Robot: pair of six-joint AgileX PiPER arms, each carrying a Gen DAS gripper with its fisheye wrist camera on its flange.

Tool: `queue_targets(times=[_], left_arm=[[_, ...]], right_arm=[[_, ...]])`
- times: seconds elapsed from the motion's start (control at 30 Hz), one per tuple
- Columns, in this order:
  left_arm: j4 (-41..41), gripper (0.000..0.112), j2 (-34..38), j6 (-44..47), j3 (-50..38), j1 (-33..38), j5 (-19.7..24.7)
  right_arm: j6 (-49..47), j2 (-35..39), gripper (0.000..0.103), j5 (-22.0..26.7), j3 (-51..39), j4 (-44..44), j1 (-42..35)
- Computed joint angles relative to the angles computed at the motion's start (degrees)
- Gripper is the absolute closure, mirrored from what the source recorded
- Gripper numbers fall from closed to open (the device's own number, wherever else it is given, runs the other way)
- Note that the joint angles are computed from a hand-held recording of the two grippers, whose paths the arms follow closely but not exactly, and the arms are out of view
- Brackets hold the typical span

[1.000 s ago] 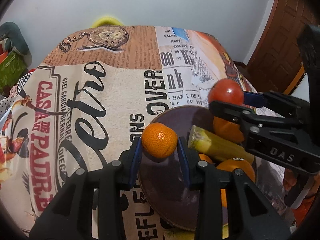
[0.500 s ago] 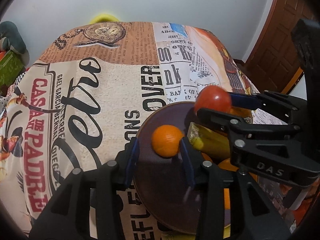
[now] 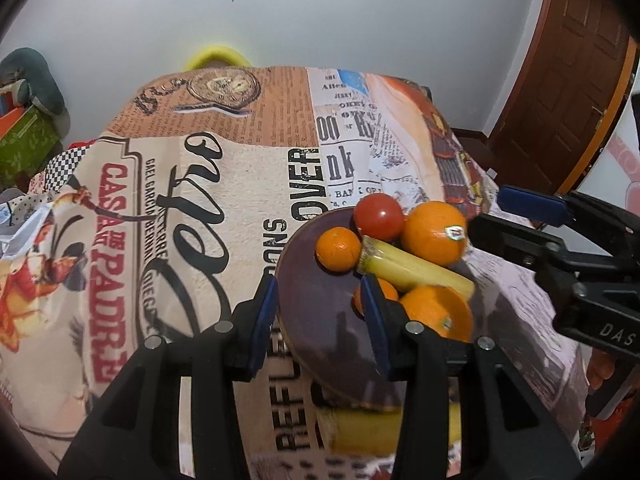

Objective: Organize fruits
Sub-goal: 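Lower the mandarin and tomato onto the plate and open both grippers, then move the left gripper to the yellow corn cob while the right gripper reaches the pomelo segment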

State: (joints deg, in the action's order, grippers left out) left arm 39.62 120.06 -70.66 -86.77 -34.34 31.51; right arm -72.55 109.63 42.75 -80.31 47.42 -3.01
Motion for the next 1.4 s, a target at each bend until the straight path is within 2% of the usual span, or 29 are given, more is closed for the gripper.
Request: queue_targets(times=[0.07, 0.13, 0.3, 0.4, 0.6, 0.83, 0.93, 1.03, 1.1, 1.17, 1.4], left_arm=[[1.4, 0.063, -2.0, -2.4, 2.0, -1.2, 0.5], [3.2, 0.052, -3.8, -5.5, 3.9, -2.7, 1.3], [5.8, 0.046, -7.2, -12.3, 8.0, -6.5, 2.7], [4.7, 0.046, -7.2, -12.8, 8.5, -8.7, 3.3], [2.3, 0.039, -4.1, -12.1, 6.3, -13.3, 5.2], [-4.6, 0.039, 3.6, -7.3, -0.6, -15.0, 6.8], [-5.3, 0.038, 5.9, -7.1, -2.6, -15.1, 7.7], [-2.8, 0.038, 7.7, -9.8, -4.4, -15.9, 11.0], [-1.8, 0.037, 6.8, -11.3, -2.5, -15.7, 9.3], [-1.4, 0.038, 5.6, -12.1, -0.4, -15.1, 7.4], [2.2, 0.064, -1.2, -20.0, 10.9, -13.0, 3.3]], right_arm=[[-2.0, -2.7, 0.054, -0.4, 3.1, 1.0, -1.4], [-3.6, -5.0, 0.053, -0.8, 6.0, 1.6, -2.8], [-7.3, -9.6, 0.052, -0.8, 12.5, 2.5, -6.8], [-8.8, -11.4, 0.052, -0.3, 15.7, 2.2, -9.2], [-12.9, -14.2, 0.052, -1.5, 22.6, 2.0, -13.4], [-17.7, -14.7, 0.052, -3.3, 30.0, 0.8, -16.0], [-17.1, -13.2, 0.052, -1.6, 30.1, -0.3, -17.3], [-16.8, -11.8, 0.052, 0.8, 30.0, -1.0, -18.6], [-17.5, -11.4, 0.052, 1.5, 30.4, -1.1, -19.1], [-16.8, -10.8, 0.052, 1.1, 30.7, -2.3, -18.7], [-17.3, -8.7, 0.052, 0.4, 31.2, -3.4, -18.8]])
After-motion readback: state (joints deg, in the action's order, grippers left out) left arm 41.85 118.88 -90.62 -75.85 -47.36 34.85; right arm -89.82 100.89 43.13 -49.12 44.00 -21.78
